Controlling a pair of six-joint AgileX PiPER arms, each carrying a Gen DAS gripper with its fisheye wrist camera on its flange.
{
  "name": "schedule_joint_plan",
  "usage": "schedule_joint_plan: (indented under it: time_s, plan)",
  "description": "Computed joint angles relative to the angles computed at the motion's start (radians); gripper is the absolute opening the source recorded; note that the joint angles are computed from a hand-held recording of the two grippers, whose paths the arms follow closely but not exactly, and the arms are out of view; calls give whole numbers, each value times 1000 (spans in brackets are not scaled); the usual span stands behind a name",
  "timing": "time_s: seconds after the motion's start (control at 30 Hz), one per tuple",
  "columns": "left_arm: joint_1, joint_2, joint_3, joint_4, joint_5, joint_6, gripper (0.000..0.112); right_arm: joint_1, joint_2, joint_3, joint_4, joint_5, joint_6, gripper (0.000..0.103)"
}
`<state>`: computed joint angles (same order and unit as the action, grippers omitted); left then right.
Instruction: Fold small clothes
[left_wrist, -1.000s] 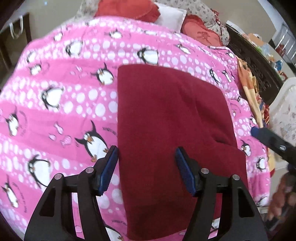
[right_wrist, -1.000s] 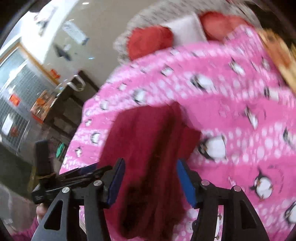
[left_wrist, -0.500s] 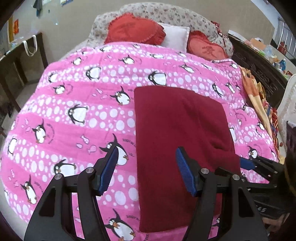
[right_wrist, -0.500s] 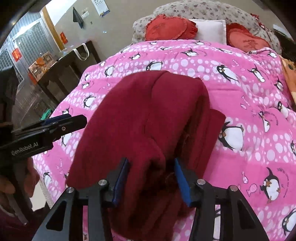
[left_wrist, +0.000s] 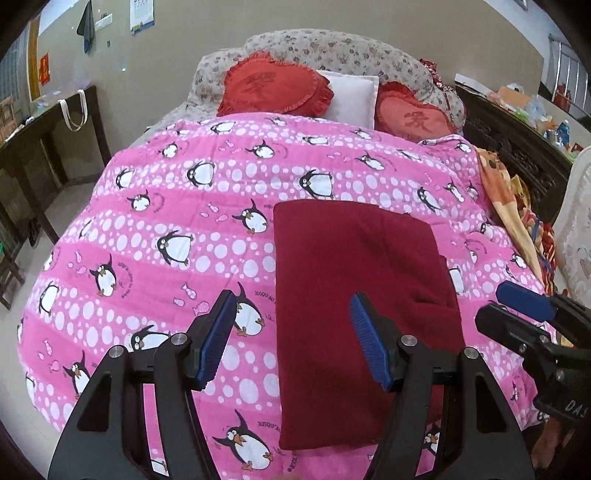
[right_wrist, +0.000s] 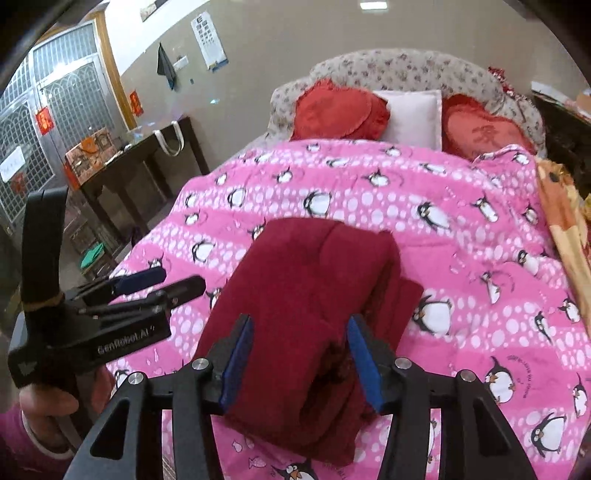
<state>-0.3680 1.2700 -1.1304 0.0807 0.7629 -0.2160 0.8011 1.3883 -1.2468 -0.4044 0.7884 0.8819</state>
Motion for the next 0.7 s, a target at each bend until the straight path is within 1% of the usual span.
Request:
schedule_joint_plan:
  time_s: [0.03, 0.07, 0.1, 0.37, 0.7]
  plan:
    - [-5, -8, 2, 13, -2, -10, 64, 0, -2, -1, -4, 1, 10, 58]
    - [-10, -15, 5, 26, -4, -19, 64, -5, -2, 2, -3, -5, 17, 63]
    - [-14, -22, 7, 39, -7, -27, 64, -5, -7, 8, -9, -12, 33, 64]
    - [-36, -57, 25, 87, -27, -55, 64, 8, 0, 2, -21, -6, 52, 65]
    - [-39, -59, 30, 90, -25, -61, 64, 3, 9, 4, 2, -4, 45, 65]
